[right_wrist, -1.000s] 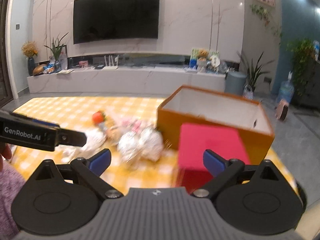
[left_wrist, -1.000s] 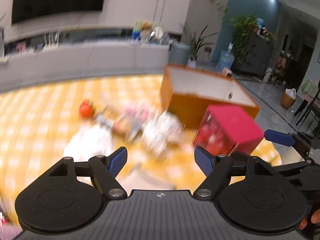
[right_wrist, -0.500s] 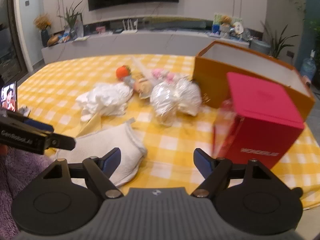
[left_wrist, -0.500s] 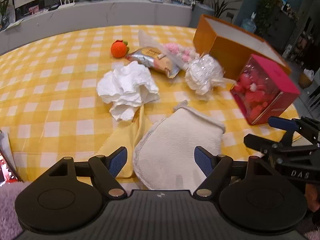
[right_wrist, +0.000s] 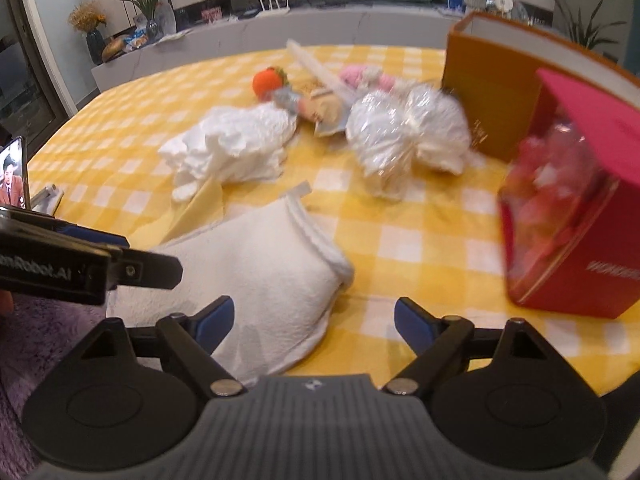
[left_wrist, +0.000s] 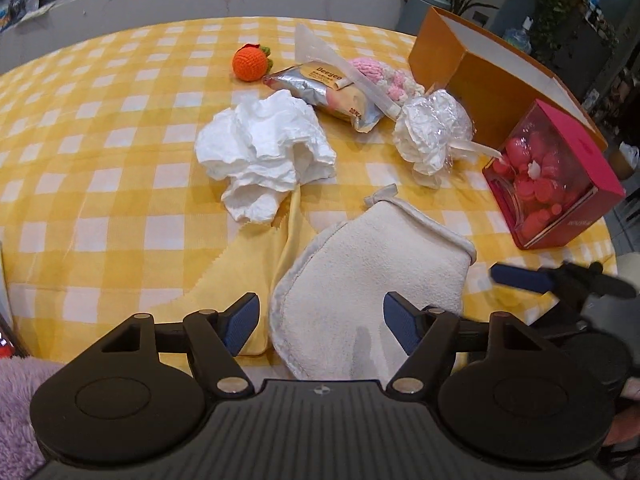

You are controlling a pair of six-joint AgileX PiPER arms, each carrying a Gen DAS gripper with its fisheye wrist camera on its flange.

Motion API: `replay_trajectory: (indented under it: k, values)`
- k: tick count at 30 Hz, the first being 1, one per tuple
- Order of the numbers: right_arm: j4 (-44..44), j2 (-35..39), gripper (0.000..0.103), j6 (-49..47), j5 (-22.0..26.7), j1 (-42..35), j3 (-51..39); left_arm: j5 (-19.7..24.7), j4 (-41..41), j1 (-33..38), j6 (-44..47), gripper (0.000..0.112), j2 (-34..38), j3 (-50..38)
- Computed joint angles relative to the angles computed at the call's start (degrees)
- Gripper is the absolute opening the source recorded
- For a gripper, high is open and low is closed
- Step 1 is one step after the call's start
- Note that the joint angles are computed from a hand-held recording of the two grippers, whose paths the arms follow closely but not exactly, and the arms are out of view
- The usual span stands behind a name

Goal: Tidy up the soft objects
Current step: 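Move both tools back over the white towel mitt and yellow cloth, then grasp the white towel mitt with the right tool while the left tool grasps the yellow cloth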

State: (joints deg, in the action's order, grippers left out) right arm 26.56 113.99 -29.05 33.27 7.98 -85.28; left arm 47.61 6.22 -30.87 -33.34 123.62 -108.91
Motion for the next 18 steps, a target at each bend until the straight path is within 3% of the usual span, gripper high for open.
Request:
replay_trajectory:
  k: [4, 7, 10, 12, 14, 18]
  values:
    - [-1.54, 1.22, 0.084, 1.53, -0.89, 1.69, -0.32, -1.82, -2.22, 0.8, 0.13, 0.083, -0.7, 1.53]
    - [-3.18, 1.03, 0.075, 2.03, -3.82, 3.19, 1.05, -3.04, -3.52, 1.21, 0.49, 0.083, -1.16, 2.59]
    - [-2.79, 0.08, 0.047, -0.12, -5.99, 4.0, 2.44, -3.5, -3.15, 1.04, -0.19, 0.083, -1.43, 3.04]
    - [-2.68, -0.35, 0.021, -0.51, -6.55, 3.88, 2.61, -3.29, -2.8, 0.89, -0.45, 0.083, -1.33, 2.82]
    - [-2.08, -1.03, 0.01, -0.49, -6.54, 3.13, 2.54, -3.75, -2.77, 0.86, -0.7, 0.083, -1.56, 3.24]
    - [0.23, -4.3, 0.009, -3.05, -6.69, 0.42, 2.72, -5.19, -3.27, 1.15, -0.84, 0.083, -2.43, 4.75]
